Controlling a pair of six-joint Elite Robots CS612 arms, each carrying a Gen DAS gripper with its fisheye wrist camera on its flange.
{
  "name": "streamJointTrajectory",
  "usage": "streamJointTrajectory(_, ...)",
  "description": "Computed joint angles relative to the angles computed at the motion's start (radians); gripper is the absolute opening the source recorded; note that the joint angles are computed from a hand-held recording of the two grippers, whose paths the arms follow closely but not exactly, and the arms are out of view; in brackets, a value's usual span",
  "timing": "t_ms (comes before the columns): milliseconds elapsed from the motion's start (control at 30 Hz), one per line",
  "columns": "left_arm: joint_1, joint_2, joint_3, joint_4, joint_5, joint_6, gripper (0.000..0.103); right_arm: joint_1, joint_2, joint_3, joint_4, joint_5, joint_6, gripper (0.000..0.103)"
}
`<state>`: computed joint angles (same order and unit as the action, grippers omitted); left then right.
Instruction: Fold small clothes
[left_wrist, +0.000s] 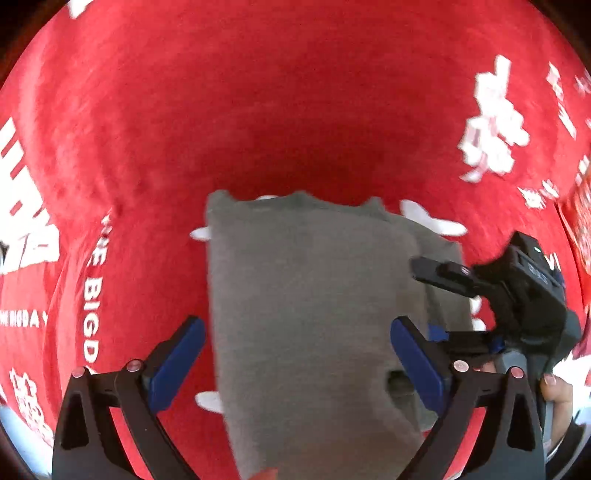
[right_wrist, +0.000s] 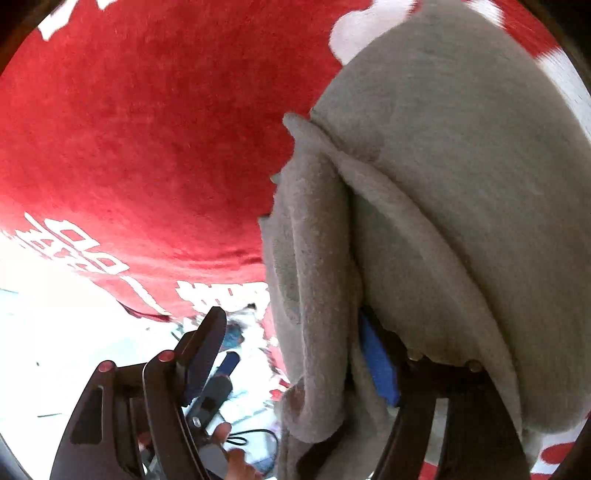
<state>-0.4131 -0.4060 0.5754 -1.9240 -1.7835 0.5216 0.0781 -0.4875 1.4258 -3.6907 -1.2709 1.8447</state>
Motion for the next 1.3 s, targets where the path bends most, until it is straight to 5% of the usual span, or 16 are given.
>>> streamJointTrajectory(67, 0.006, 0.041, -0.072, 0.046, 0.038, -0.036, 0.101, -0.011, -0.017, -0.01, 0.11, 0.061, -0.094, 0.073)
streamJointTrajectory(133, 0.011, 0.077, -0.134, 0.086, 0.065, -0.059, 0.1, -0.018, -0.042, -0.011, 0.246, 0.096, -0.209, 0.047)
streamJointTrajectory(167, 0.015, 0.085, -0.146, 0.088, 0.07, -0.066, 0.1, -0.019, -0.059, -0.017, 0.35, 0.109, -0.28, 0.013)
streamJointTrajectory(300, 0.025, 0.111, -0.18, 0.074, 0.102, -0.1, 0.1, -0.014, -0.103, -0.039, 0.511, 0.061, -0.483, 0.014)
streamJointTrajectory(533, 0.026, 0.09, -0.127, 0.019, 0.096, -0.083, 0.1, -0.015, -0.202, 0.068, 0.441, -0.063, -0.596, 0.014)
streamJointTrajectory(767, 0.006, 0.054, -0.012, -0.024, 0.124, -0.006, 0.101, -0.023, -0.234, 0.172, 0.545, -0.096, -0.505, 0.014)
streamJointTrajectory(933, 0.001, 0.034, 0.041, -0.072, 0.149, 0.012, 0.101, -0.026, -0.226, 0.195, 0.542, -0.086, -0.425, 0.024)
streamJointTrajectory(1033, 0.002, 0.033, 0.035, -0.068, 0.167, 0.022, 0.101, -0.02, -0.265, 0.192, 0.662, -0.095, -0.485, 0.036)
streamJointTrajectory(1133, 0.01, 0.026, 0.03, -0.049, 0.153, 0.049, 0.101, -0.006, -0.301, 0.209, 0.668, -0.094, -0.536, 0.051)
streamJointTrajectory(1300, 0.015, 0.0, 0.06, 0.009, 0.119, 0.103, 0.101, 0.019, -0.321, 0.231, 0.637, -0.025, -0.54, 0.053)
